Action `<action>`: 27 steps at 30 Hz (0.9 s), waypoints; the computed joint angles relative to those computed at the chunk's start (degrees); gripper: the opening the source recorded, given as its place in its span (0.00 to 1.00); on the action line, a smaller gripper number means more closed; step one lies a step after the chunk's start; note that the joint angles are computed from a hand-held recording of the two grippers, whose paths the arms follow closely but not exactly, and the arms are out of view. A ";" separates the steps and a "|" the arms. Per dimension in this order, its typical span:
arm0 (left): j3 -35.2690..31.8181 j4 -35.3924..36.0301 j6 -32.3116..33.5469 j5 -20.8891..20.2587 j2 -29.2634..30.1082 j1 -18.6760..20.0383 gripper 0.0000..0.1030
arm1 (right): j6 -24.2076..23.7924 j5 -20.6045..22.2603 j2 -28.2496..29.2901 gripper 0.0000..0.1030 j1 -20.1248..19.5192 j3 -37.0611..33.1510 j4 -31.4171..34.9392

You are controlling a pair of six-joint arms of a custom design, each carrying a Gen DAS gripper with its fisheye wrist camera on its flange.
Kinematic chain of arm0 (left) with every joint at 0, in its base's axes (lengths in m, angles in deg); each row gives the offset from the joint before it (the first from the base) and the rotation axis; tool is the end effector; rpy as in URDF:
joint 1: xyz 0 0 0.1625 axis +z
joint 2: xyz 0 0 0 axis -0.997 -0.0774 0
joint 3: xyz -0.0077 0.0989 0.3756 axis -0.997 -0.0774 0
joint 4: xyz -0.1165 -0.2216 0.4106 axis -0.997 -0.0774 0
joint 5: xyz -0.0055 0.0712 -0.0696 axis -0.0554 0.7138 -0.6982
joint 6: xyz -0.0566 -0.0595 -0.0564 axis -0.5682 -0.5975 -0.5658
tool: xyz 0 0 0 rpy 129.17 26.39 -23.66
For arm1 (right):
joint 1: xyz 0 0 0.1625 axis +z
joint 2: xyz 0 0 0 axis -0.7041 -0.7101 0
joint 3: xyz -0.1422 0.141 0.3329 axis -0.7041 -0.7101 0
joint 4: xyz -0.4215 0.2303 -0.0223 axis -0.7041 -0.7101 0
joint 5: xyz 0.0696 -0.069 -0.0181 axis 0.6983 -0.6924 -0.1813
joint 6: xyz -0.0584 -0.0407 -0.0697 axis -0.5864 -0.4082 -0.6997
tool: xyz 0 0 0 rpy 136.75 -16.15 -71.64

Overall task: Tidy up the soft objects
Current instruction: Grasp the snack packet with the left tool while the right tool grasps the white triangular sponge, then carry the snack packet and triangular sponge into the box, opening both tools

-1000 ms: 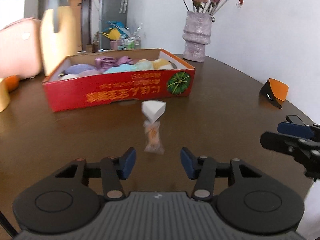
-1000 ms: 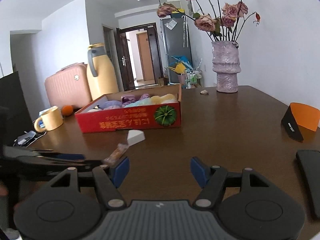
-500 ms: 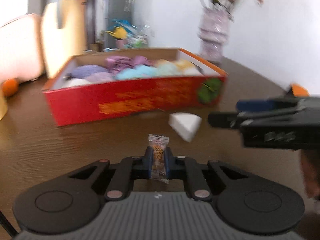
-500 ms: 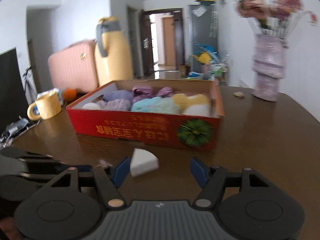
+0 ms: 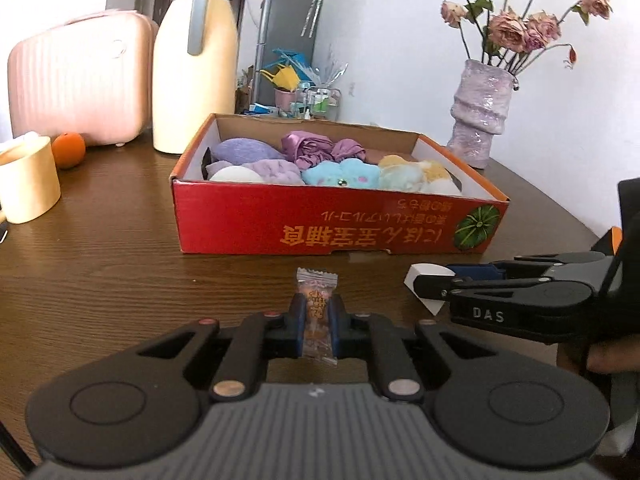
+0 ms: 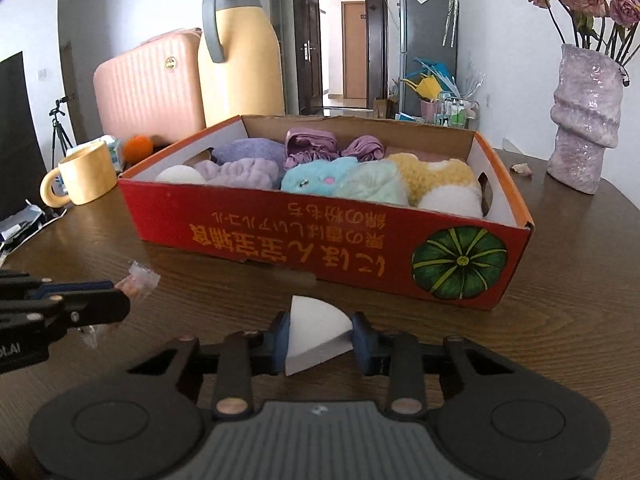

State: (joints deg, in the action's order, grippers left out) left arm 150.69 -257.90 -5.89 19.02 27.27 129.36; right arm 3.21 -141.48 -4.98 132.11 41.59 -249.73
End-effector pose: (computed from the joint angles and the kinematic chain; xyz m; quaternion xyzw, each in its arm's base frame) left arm -0.2827 -0.5713 0.0620 0.1483 0.8369 -0.4420 0.2868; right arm 0.0916 -0.6732 0.2154 0.3480 -0.8597 0.3116 0.2065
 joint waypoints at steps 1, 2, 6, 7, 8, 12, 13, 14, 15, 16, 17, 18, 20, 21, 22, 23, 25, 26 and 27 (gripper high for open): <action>0.07 -0.26 0.39 -0.02 0.11 -0.13 0.12 | -0.38 -0.03 0.05 0.30 0.00 0.14 -0.41; 0.11 -0.86 1.01 0.09 0.33 -0.30 0.12 | -0.81 -0.12 0.09 0.30 0.04 0.38 -0.99; 0.16 -1.44 1.41 -0.02 0.50 -0.47 0.12 | -1.75 -0.20 0.42 0.29 0.13 0.85 -2.83; 0.23 -0.85 1.13 -0.74 0.27 -0.29 0.12 | -1.56 0.00 0.40 0.29 0.06 0.87 -2.87; 0.25 0.11 0.44 -1.30 0.03 -0.06 0.12 | -1.40 0.26 0.34 0.28 -0.03 0.90 -2.86; -0.56 1.60 -0.68 0.47 0.79 -0.12 0.12 | 1.94 2.91 -1.31 0.26 -0.51 1.67 -2.13; -0.31 2.77 -2.11 1.50 0.44 -0.58 0.12 | 2.41 2.74 -2.20 0.26 -0.36 2.76 -3.35; 0.60 3.35 -3.38 2.54 -0.27 -1.44 0.12 | 2.54 2.54 -3.63 0.26 -0.25 4.54 -4.72; 2.24 3.26 -4.29 2.81 -1.47 -2.55 0.12 | 2.73 2.86 -5.82 0.26 -0.34 6.97 -5.53; 3.89 3.31 -5.12 2.80 -2.69 -3.57 0.12 | 2.88 3.87 -8.22 0.26 -0.67 9.29 -5.41; 6.03 3.66 -6.55 3.00 -4.28 -4.92 0.12 | 3.26 5.27 -11.20 0.26 -1.18 11.99 -4.93; 8.00 4.70 -8.80 3.49 -5.79 -6.18 0.12 | 3.95 6.59 -14.52 0.27 -1.80 15.03 -4.64; 11.77 7.79 -14.65 3.57 -9.14 -8.32 0.12 | 5.13 8.44 -20.19 0.27 -2.92 20.00 -3.94; 13.65 9.63 -17.71 3.16 -11.01 -9.30 0.12 | 5.38 9.42 -23.28 0.27 -3.58 22.50 -3.34; 15.15 11.00 -20.02 3.23 -12.43 -10.24 0.12 | 5.74 10.02 -25.59 0.27 -4.02 24.36 -3.13; 16.37 12.35 -21.84 3.77 -13.51 -11.25 0.12 | 5.87 10.33 -27.68 0.27 -4.30 25.96 -2.95; 18.35 14.23 -24.13 5.37 -15.17 -13.40 0.12 | 4.72 10.52 -31.03 0.27 -4.37 28.44 -2.84; 18.98 14.45 -24.72 5.94 -15.69 -14.21 0.12 | 4.57 10.56 -32.16 0.27 -4.28 29.27 -3.11; 19.67 14.14 -24.94 6.43 -16.22 -15.14 0.12 | 4.45 10.76 -33.22 0.27 -4.16 30.00 -3.28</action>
